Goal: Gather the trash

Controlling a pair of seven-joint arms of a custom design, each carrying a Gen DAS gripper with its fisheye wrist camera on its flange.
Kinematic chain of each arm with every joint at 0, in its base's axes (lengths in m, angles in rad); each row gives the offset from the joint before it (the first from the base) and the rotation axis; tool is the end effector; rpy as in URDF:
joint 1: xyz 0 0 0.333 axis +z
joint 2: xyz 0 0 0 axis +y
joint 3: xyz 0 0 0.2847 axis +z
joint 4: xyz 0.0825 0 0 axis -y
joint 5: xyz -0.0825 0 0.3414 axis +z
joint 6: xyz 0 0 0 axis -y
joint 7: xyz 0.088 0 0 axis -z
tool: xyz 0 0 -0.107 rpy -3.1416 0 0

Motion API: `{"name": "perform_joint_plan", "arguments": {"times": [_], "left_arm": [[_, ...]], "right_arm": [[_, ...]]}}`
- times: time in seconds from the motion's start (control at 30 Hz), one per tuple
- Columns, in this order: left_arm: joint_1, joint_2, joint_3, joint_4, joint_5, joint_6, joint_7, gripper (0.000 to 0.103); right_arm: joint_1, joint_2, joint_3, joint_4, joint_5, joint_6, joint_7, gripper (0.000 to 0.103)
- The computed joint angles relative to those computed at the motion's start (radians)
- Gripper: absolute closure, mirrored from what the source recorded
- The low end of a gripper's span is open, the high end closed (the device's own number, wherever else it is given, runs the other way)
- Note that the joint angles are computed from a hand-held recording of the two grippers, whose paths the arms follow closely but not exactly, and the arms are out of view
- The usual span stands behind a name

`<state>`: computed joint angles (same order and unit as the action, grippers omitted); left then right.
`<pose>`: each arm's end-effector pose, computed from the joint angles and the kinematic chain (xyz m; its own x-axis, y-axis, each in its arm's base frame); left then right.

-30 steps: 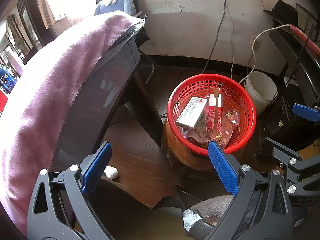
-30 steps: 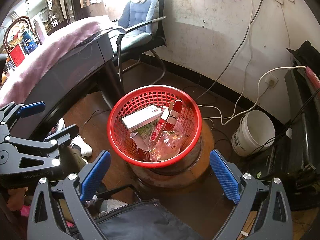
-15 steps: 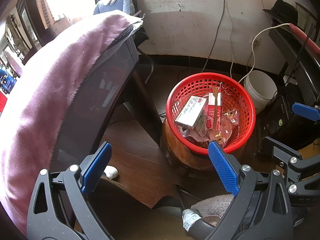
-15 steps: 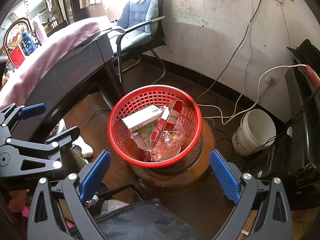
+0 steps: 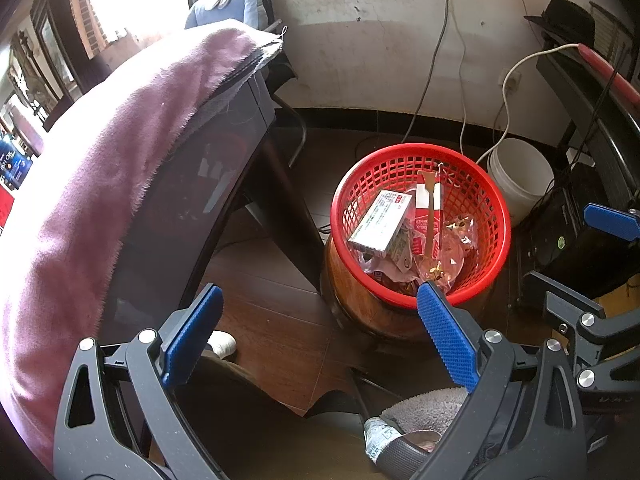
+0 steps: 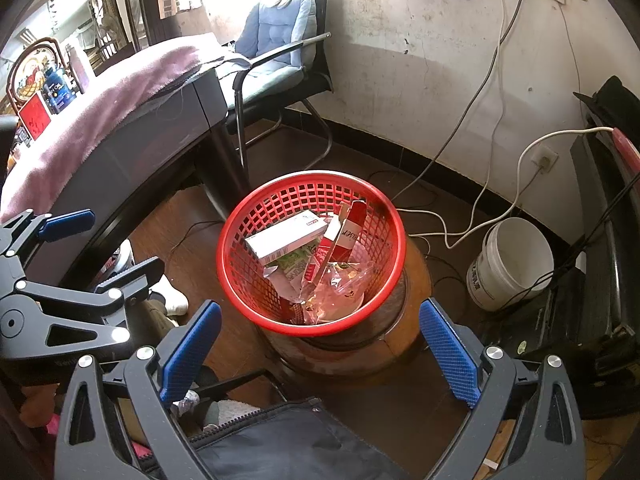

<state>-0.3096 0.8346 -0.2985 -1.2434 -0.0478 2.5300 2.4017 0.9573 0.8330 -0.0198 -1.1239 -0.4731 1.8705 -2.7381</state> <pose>0.6365 -0.3595 0.3280 -0.9285 -0.3406 -0.1479 -0.2318 0.8429 -0.4856 0.4362 0.5423 0.3055 -0.7525 -0.6556 -0.0621 -0.5665 0.6926 -0.4466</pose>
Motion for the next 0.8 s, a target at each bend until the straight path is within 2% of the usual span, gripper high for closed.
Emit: {"name": "perform_joint_plan", "arguments": {"times": [0.8], "left_arm": [[-0.006, 0.007, 0.005, 0.014, 0.01, -0.016, -0.008, 0.008]], "right_arm": [[-0.003, -0.012, 0.002, -0.03, 0.0, 0.038, 0.028, 0.006]]}}
